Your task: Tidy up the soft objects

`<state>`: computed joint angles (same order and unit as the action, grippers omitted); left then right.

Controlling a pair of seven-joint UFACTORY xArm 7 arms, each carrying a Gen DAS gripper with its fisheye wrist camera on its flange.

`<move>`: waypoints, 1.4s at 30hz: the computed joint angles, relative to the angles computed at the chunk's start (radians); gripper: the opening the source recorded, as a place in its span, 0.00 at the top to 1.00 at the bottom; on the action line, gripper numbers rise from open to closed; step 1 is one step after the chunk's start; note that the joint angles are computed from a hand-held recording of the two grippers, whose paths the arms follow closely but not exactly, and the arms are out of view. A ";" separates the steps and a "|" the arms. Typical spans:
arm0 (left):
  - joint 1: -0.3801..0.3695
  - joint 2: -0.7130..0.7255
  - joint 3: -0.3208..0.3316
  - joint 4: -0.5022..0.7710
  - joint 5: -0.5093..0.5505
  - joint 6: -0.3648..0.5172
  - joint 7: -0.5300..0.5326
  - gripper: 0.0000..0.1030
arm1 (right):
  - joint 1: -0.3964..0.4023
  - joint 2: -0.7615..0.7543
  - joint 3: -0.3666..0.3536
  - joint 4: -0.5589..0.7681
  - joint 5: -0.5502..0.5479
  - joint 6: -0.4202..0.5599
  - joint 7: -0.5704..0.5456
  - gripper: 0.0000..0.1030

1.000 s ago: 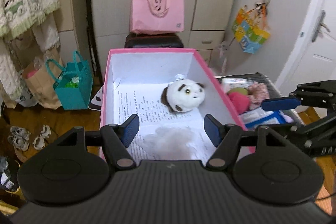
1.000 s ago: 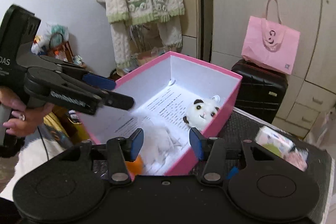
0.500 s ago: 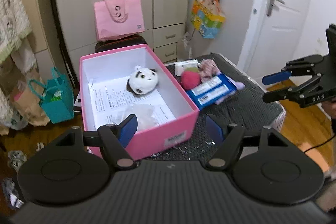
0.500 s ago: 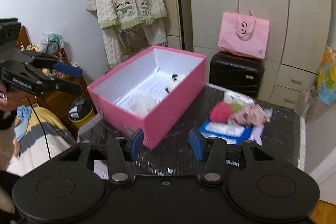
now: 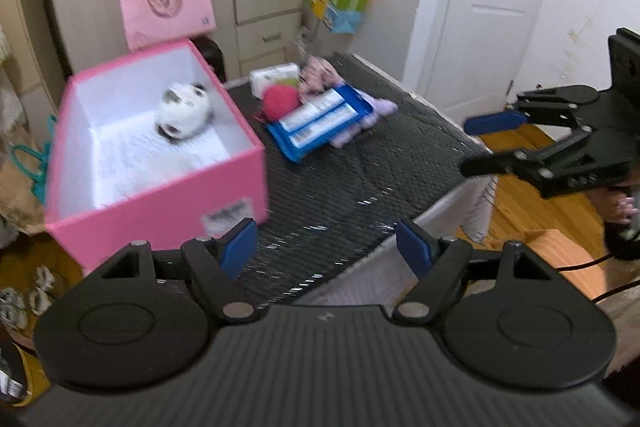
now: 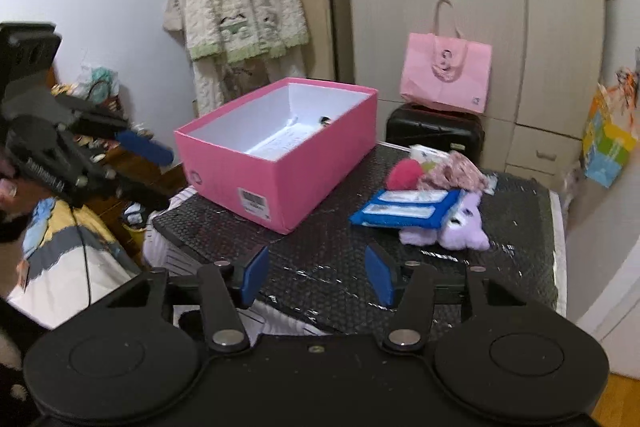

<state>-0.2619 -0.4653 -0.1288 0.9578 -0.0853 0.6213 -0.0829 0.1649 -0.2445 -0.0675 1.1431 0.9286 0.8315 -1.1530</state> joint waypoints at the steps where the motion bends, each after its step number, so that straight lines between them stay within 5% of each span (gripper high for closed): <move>1: -0.003 0.023 -0.003 0.012 -0.010 0.006 -0.011 0.25 | -0.001 0.006 0.003 -0.005 0.005 -0.032 -0.006 0.42; 5: -0.019 0.112 -0.015 0.054 -0.030 -0.011 -0.034 0.23 | 0.000 0.060 0.026 -0.001 -0.011 -0.189 -0.018 0.41; 9: -0.005 0.192 -0.051 0.071 0.021 -0.108 -0.116 0.23 | -0.030 0.164 0.013 0.104 0.028 -0.131 -0.015 0.41; 12: 0.032 0.234 -0.086 0.064 0.107 -0.232 -0.285 0.23 | -0.071 0.236 0.031 0.177 0.053 -0.089 -0.012 0.41; 15: 0.018 0.276 -0.068 0.065 0.095 -0.342 -0.345 0.23 | -0.109 0.295 0.061 0.238 0.081 -0.061 -0.016 0.41; 22: 0.018 0.442 -0.055 0.201 0.221 -0.375 -0.546 0.25 | -0.164 0.402 0.132 0.323 0.176 -0.092 -0.103 0.41; 25: -0.006 0.517 -0.024 0.282 0.369 -0.357 -0.677 0.25 | -0.178 0.452 0.156 0.354 0.194 -0.120 -0.097 0.41; 32: -0.152 0.666 0.131 0.488 0.990 -0.180 -1.205 0.26 | -0.206 0.532 0.210 0.414 0.198 -0.107 -0.106 0.50; 35: -0.132 0.708 0.123 0.530 0.960 -0.183 -1.184 0.26 | -0.194 0.547 0.226 0.421 0.165 -0.133 -0.123 0.59; 42: -0.099 0.780 0.105 0.577 0.680 -0.200 -0.959 0.31 | -0.175 0.572 0.244 0.432 0.086 -0.201 -0.040 0.61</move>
<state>-0.3612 0.3148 -0.0239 1.5347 0.5948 0.4216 -1.0418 -0.0102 0.3275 0.1765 1.5748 1.0150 0.6302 -1.1927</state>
